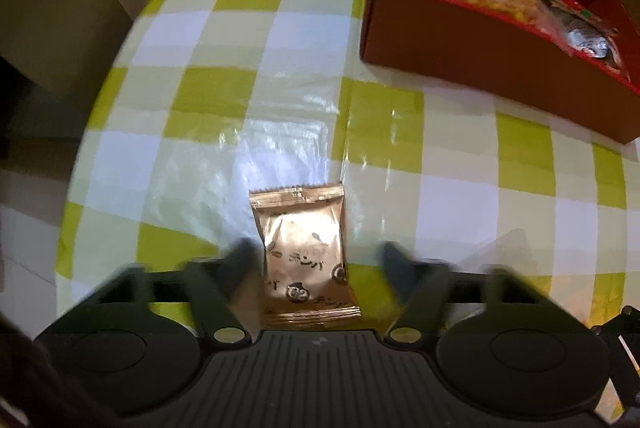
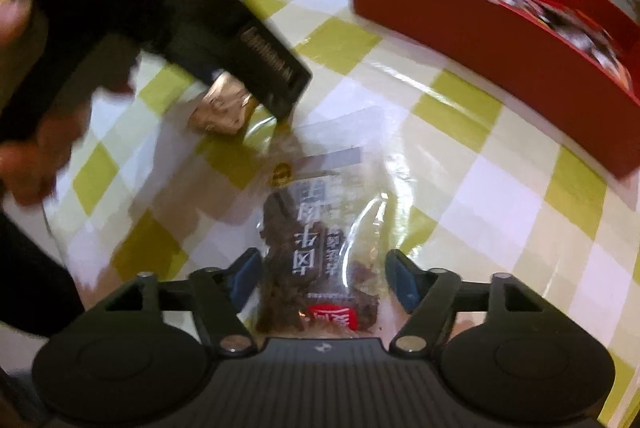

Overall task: Organize snacks
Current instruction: 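Grasp the clear beef jerky bag with the right gripper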

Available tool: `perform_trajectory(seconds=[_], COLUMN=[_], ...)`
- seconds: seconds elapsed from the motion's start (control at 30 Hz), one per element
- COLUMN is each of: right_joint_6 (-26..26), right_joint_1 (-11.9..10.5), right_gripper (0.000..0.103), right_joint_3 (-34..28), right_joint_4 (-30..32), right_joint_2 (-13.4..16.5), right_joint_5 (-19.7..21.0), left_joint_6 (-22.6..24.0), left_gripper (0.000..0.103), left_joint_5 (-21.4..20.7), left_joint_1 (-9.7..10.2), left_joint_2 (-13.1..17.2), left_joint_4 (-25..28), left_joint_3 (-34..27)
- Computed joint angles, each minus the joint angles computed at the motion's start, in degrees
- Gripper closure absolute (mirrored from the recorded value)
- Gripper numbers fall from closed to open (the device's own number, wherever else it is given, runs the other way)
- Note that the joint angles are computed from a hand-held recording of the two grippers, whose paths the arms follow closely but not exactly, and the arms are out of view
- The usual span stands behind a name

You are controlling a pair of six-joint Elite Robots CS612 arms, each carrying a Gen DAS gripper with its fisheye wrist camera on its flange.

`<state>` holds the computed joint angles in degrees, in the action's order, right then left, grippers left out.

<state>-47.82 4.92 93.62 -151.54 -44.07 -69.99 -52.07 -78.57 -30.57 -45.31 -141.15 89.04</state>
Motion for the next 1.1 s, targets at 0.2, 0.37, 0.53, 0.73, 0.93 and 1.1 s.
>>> perform_trajectory(seconds=[0.2,0.37,0.53,0.73,0.93,1.1], right_joint_6=[-2.65,-1.03,2.68,5.7,7.89,10.78], right_joint_1=[0.6,0.06,-0.52,-1.23,-2.25,-2.98], right_gripper=[0.0,0.027,0.039,0.046,0.057,0.057], right_joint_3=[0.73,1.03,1.25,1.0,1.56,0.39], right_joint_4=[-1.56,-3.95,-3.76,-2.73,-2.54,0.13], right_joint_2=[0.52,0.17,-0.35,-0.75,-1.57,-1.08], right_joint_5=[-0.28,-1.11,-0.92,-0.06,2.48,3.65], left_joint_6=[-0.05,1.08,1.81,2.07,2.03,2.5], left_gripper=[0.056,0.055,0.055,0.055,0.055,0.055], left_joint_5=[-2.58,-3.05,-4.31,-4.91,-5.48,-5.74], left_joint_1=[0.44,0.23,0.25,0.62,0.85,0.86], left_joint_2=[-0.65,-0.67,-0.58,-1.17,-1.28,-1.28], left_joint_4=[-2.28,-2.38,-3.53,-5.62,-5.54,-5.85], left_joint_3=[1.14,0.98,0.89,1.72,1.84,1.85])
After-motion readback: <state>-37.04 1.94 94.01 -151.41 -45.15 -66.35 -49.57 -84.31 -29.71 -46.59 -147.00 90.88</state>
